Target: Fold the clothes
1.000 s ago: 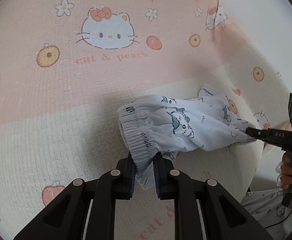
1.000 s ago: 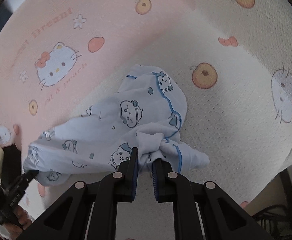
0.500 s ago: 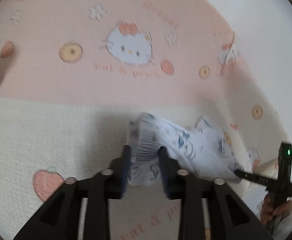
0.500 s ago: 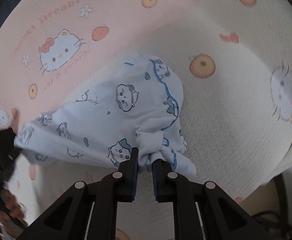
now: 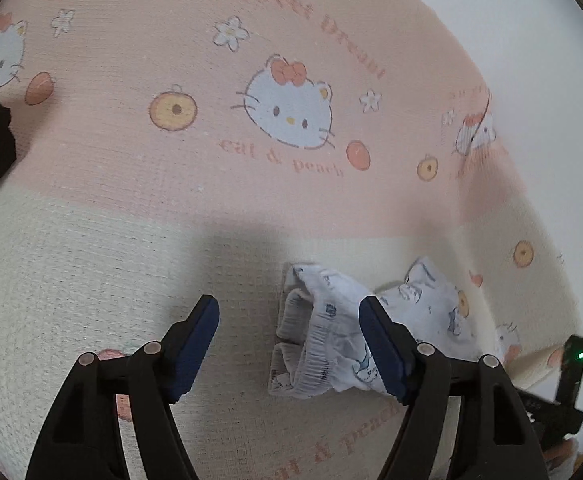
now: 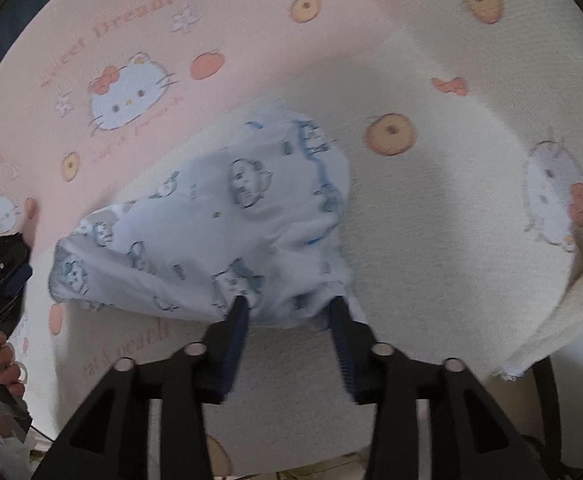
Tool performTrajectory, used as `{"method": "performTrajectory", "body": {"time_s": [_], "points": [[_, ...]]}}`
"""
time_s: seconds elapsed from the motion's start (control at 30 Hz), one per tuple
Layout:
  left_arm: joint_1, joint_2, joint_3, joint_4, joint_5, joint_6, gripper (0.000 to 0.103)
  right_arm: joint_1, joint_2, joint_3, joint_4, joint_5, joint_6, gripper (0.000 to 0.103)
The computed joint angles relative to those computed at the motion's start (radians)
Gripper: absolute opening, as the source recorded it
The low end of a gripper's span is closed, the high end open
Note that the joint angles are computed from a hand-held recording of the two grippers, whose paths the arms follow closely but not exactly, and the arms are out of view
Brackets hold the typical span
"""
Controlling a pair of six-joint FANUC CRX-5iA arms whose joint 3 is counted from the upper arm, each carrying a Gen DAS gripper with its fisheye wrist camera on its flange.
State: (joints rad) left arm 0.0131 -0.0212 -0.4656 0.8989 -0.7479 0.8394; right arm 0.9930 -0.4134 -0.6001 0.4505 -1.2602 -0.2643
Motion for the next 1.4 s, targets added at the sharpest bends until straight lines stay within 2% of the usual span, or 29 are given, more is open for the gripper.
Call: {"method": "performTrajectory", "body": {"time_s": [0.03, 0.13, 0.27, 0.33, 0.57, 0.77, 0.97, 1.23, 1.3, 1.4], "points": [[-0.003, 0.007, 0.008, -0.008, -0.007, 0.006, 0.071, 0.005, 0.003, 0.009, 0.005, -0.044, -0.015, 0.055], [-0.01, 0.028, 0.034, -0.036, -0.031, 0.028, 0.071, 0.016, -0.026, -0.005, 0.044, -0.115, -0.084, 0.056], [-0.029, 0.049, 0.074, -0.102, -0.047, 0.062, 0.071, -0.009, -0.086, -0.042, 0.092, -0.091, -0.178, 0.056], [-0.037, 0.052, 0.084, -0.12, -0.046, 0.079, 0.071, -0.03, -0.083, -0.042, 0.103, -0.061, -0.176, 0.056], [-0.054, 0.072, 0.128, -0.159, -0.058, 0.106, 0.071, -0.109, 0.034, 0.04, 0.095, -0.027, -0.014, 0.056], [-0.076, 0.143, 0.234, -0.242, -0.117, 0.144, 0.071, -0.226, 0.109, 0.093, 0.043, 0.096, 0.102, 0.056], [-0.093, 0.191, 0.284, -0.249, -0.139, 0.133, 0.071, -0.296, 0.207, 0.173, 0.003, 0.148, 0.219, 0.056], [-0.082, 0.252, 0.335, -0.249, -0.223, 0.168, 0.071, -0.373, 0.287, 0.263, -0.17, 0.171, 0.316, 0.056], [-0.086, 0.278, 0.367, -0.27, -0.262, 0.198, 0.071, -0.395, 0.299, 0.279, -0.222, 0.172, 0.321, 0.056], [-0.102, 0.289, 0.392, -0.331, -0.279, 0.231, 0.071, -0.422, 0.321, 0.305, -0.296, 0.164, 0.332, 0.056]]}}
